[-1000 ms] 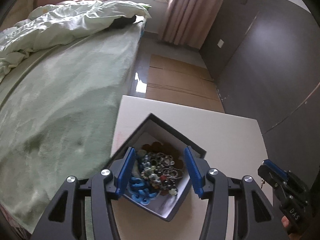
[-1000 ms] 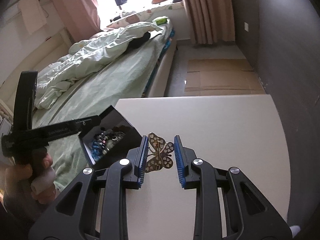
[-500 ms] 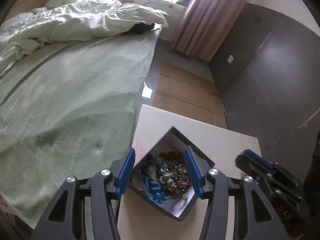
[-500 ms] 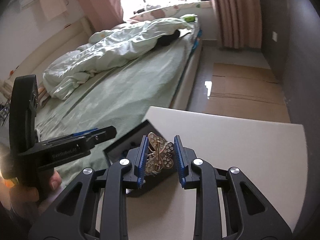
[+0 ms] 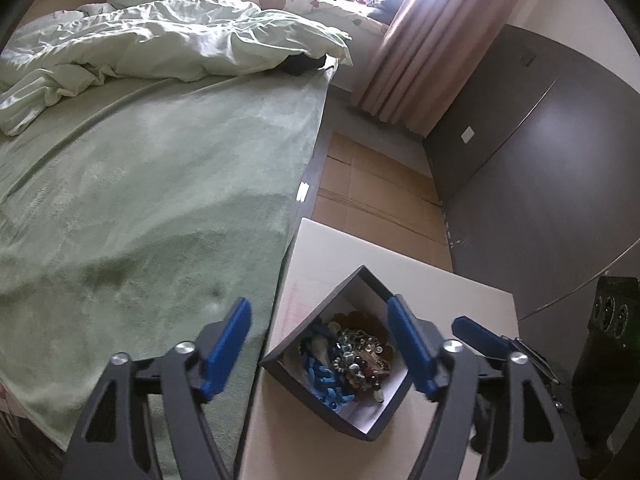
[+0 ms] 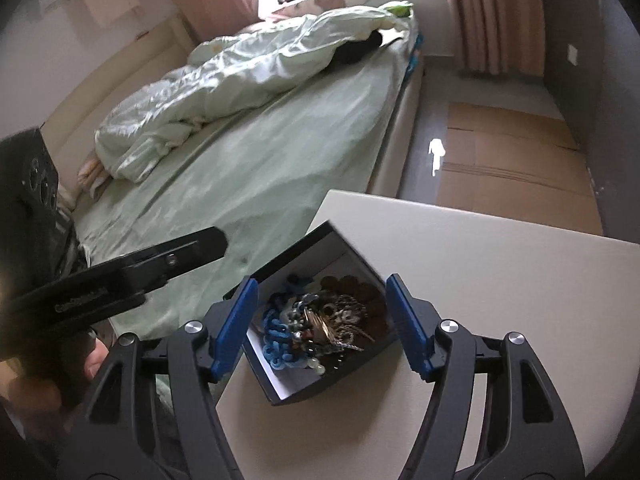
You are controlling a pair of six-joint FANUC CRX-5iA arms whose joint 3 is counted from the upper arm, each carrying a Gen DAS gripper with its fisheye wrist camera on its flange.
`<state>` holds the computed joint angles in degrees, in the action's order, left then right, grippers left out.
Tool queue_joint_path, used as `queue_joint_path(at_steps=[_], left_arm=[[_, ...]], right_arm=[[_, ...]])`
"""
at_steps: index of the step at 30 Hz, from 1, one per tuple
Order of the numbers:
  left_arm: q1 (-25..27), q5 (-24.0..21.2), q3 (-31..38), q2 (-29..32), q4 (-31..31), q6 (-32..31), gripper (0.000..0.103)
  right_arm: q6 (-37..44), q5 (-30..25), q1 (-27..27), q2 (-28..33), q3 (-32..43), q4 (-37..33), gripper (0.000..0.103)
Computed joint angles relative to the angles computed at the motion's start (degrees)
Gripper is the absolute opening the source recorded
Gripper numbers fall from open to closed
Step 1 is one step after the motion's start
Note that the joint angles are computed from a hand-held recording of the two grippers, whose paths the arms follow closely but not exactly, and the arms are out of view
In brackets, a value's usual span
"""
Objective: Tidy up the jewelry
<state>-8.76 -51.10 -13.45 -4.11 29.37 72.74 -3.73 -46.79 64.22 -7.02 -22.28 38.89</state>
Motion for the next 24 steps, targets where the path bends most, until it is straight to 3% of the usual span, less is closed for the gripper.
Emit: queue_joint_path(at_steps=[8,10,15,20,24], left_arm=[[-1.4,-0.26,-0.92,-2.88,0.57,-1.3,0.094],[-2.14,0.0,-1.15,-4.25,0.15,-1.47,0.094],[-3.34,-0.77,-1.45,-6.44,-1.21,0.04,0.094],[-2.96,-3.66,-1.38,-9.11,-0.16,1.97,0.094],[-2.82,-4.84,-2.03,-12.73,-0.88,2.33,0.094]], right_arm=[[-7.3,-9.05,4.75,-6.41,-3.06,1.69,0.074],[-8.88,-12.56,6.5,-7.84,-2.84,1.49,0.083],[-13.03,-21.56,11.96,-10.94,-2.31,2.38,0.087],[-20.95,-23.35,17.09,-16.84,-5.17,3.59,0.087],[-23.25,-32.26,22.9,-17.29,-3.45,4.73,0.092]])
